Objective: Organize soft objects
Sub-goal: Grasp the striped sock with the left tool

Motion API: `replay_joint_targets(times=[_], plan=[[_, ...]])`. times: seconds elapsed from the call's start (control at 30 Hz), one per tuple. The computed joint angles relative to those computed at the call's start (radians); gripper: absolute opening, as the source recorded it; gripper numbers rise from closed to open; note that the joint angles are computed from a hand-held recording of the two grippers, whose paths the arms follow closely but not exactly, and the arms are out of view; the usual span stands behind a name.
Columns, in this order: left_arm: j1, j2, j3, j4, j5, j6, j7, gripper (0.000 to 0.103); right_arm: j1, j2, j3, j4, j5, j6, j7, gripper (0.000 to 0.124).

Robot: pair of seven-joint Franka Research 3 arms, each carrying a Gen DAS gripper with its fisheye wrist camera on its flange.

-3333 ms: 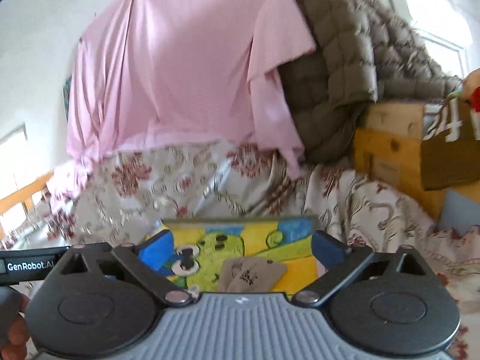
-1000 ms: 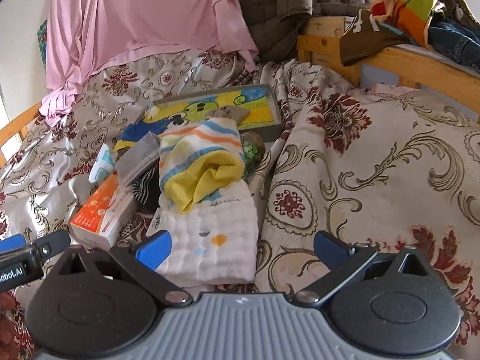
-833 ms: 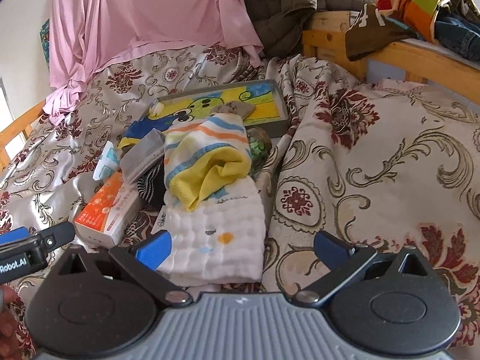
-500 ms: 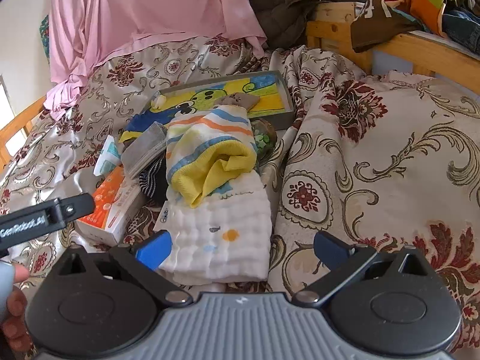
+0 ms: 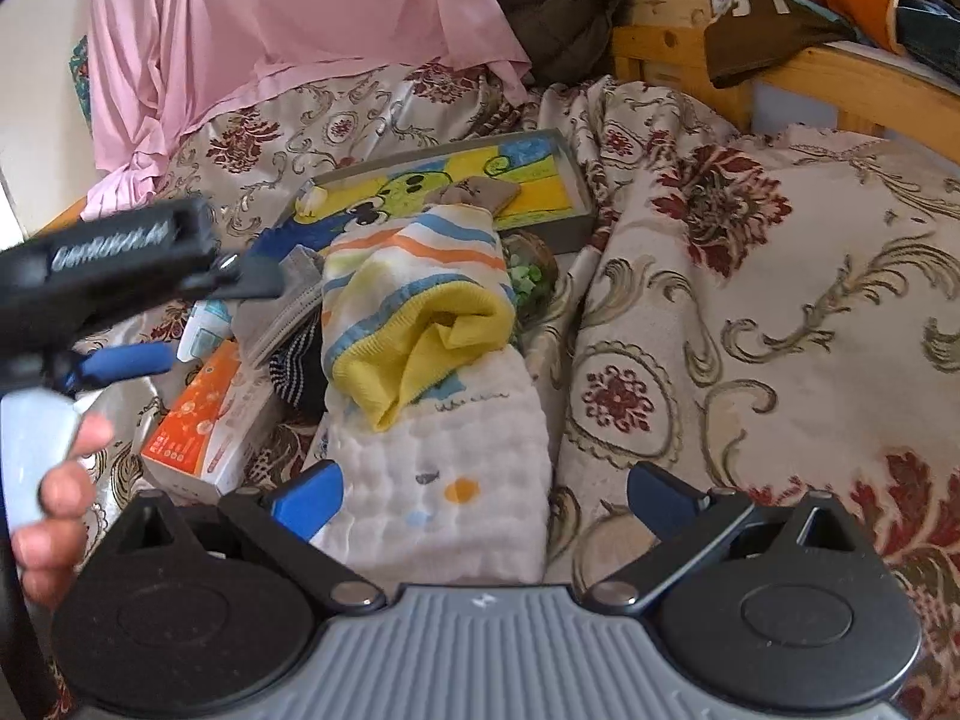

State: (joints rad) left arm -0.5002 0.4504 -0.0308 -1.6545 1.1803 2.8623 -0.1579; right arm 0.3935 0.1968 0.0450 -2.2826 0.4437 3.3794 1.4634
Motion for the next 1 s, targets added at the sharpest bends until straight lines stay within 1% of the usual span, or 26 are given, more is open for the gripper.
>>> replay_joint_targets(times=[0.1, 0.17, 0.2, 0.23, 0.3, 0.37, 0.43, 0.5, 0.53, 0.57, 0.6, 0.63, 0.7, 0.77, 0.87, 0.93, 0.97, 1.0], plan=[[0.051, 0.066, -0.047, 0.068, -0.124, 0.062, 0.140, 0.102, 0.037, 0.035, -0.036, 0.037, 0.006, -0.007, -0.022, 0.103], [0.084, 0.112, -0.090, 0.116, -0.230, 0.077, 0.251, 0.102, 0.042, 0.058, -0.038, 0.054, 0.003, 0.010, -0.032, 0.103], [0.104, 0.139, -0.121, 0.145, -0.287, 0.076, 0.314, 0.102, 0.066, 0.067, -0.057, 0.062, 0.016, 0.011, -0.043, 0.103], [0.124, 0.167, -0.155, 0.179, -0.344, 0.065, 0.381, 0.102, 0.066, 0.078, -0.058, 0.071, 0.018, 0.015, -0.049, 0.103], [0.147, 0.219, -0.209, 0.252, -0.433, 0.026, 0.495, 0.102, 0.085, 0.098, -0.077, 0.095, 0.028, -0.011, -0.065, 0.103], [0.144, 0.263, -0.234, 0.325, -0.488, -0.034, 0.592, 0.102, 0.085, 0.108, -0.082, 0.110, 0.025, -0.038, -0.066, 0.103], [0.129, 0.299, -0.244, 0.397, -0.528, -0.103, 0.684, 0.102, 0.052, 0.112, -0.049, 0.110, 0.005, -0.034, -0.060, 0.103], [0.104, 0.336, -0.241, 0.480, -0.566, -0.192, 0.764, 0.102, 0.035, 0.113, -0.033, 0.108, -0.013, -0.032, -0.060, 0.103], [0.093, 0.356, -0.240, 0.523, -0.589, -0.239, 0.799, 0.100, 0.038, 0.112, -0.034, 0.106, -0.018, -0.032, -0.061, 0.103], [0.088, 0.364, -0.239, 0.542, -0.612, -0.264, 0.825, 0.097, 0.038, 0.111, -0.033, 0.104, -0.023, -0.030, -0.062, 0.103], [0.083, 0.377, -0.239, 0.570, -0.640, -0.294, 0.846, 0.093, 0.026, 0.110, -0.022, 0.103, -0.029, -0.026, -0.060, 0.103], [0.079, 0.393, -0.241, 0.603, -0.673, -0.324, 0.863, 0.091, 0.002, 0.109, 0.002, 0.099, -0.039, -0.018, -0.055, 0.103], [0.069, 0.398, -0.226, 0.616, -0.716, -0.332, 0.861, 0.090, -0.033, 0.106, 0.035, 0.094, -0.053, -0.012, -0.042, 0.103], [0.047, 0.411, -0.197, 0.650, -0.746, -0.355, 0.851, 0.086, -0.038, 0.105, 0.038, 0.094, -0.057, -0.015, -0.033, 0.103], [0.004, 0.439, -0.146, 0.721, -0.776, -0.416, 0.855, 0.076, -0.042, 0.106, 0.038, 0.097, -0.065, -0.023, -0.024, 0.103], [-0.024, 0.453, -0.108, 0.762, -0.785, -0.466, 0.860, 0.061, -0.030, 0.108, 0.027, 0.099, -0.066, -0.025, -0.023, 0.103], [-0.036, 0.457, -0.091, 0.777, -0.785, -0.491, 0.857, 0.057, -0.023, 0.108, 0.019, 0.101, -0.066, -0.030, -0.024, 0.103], [-0.043, 0.455, -0.079, 0.779, -0.783, -0.504, 0.852, 0.048, -0.013, 0.109, 0.010, 0.102, -0.065, -0.032, -0.025, 0.103]])
